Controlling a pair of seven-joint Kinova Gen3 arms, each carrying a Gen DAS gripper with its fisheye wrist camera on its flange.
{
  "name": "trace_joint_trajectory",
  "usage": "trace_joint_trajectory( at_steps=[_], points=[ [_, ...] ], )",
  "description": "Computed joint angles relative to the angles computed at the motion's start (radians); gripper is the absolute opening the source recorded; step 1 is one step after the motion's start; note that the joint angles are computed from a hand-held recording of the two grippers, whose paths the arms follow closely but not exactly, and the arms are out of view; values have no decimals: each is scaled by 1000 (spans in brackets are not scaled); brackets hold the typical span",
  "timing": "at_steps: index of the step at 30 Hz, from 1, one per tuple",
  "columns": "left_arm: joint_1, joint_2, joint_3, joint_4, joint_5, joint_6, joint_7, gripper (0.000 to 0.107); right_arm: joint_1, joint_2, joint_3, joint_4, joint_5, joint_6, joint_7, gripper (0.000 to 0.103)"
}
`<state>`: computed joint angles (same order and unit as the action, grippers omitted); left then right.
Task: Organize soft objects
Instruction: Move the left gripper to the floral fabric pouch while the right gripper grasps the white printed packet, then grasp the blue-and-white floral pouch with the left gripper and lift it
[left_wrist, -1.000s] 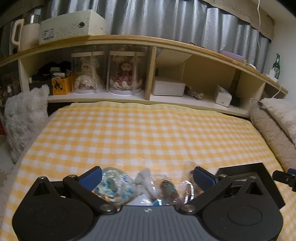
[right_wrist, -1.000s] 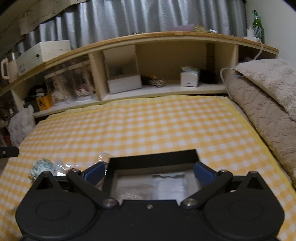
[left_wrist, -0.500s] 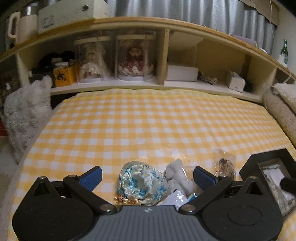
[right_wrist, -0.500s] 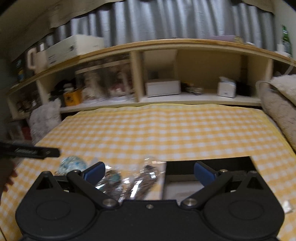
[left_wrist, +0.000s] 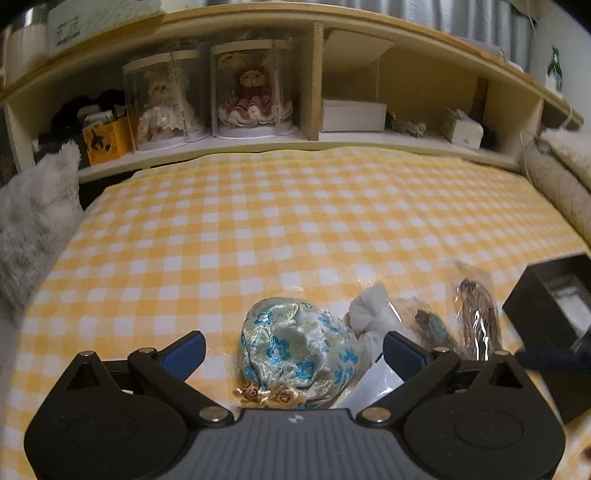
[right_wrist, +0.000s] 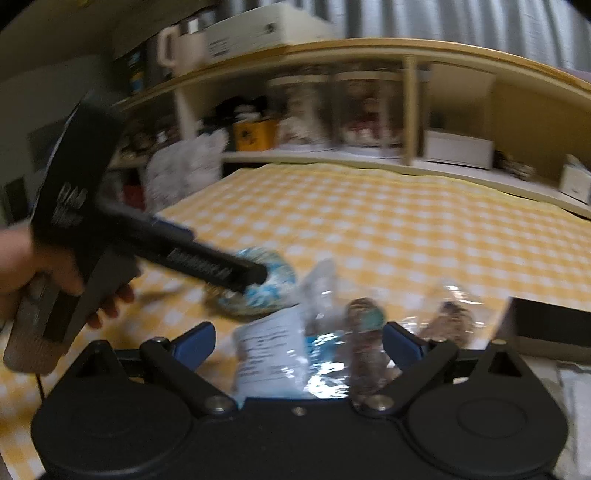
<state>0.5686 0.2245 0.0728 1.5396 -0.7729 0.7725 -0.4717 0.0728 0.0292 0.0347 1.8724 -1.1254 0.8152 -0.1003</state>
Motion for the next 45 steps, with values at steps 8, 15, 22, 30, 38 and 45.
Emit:
trace_joint_trajectory(
  at_steps=[8, 15, 22, 30, 38, 45],
  points=[
    [-26, -10, -13, 25, 28, -67, 40, 93, -14, 55, -35, -20, 32, 33, 62, 85],
    [-24, 7, -11, 18, 22, -57, 28, 88, -25, 89, -67, -31, 86, -25, 47, 84],
    [-10, 16, -22, 31, -2, -89, 2, 86, -59, 75, -96, 28, 27, -176, 151, 73],
    [-14, 52, -29, 18, 36, -104, -68, 86, -68, 54, -87, -3, 171, -139, 115, 45],
    [15, 77, -54, -7, 39, -63, -84, 79, -52, 55, -70, -52, 270, -76, -8, 39],
    [20, 74, -57, -19, 45, -37, -66, 59, -49, 50, -67, -61, 301, -61, -66, 37]
  ],
)
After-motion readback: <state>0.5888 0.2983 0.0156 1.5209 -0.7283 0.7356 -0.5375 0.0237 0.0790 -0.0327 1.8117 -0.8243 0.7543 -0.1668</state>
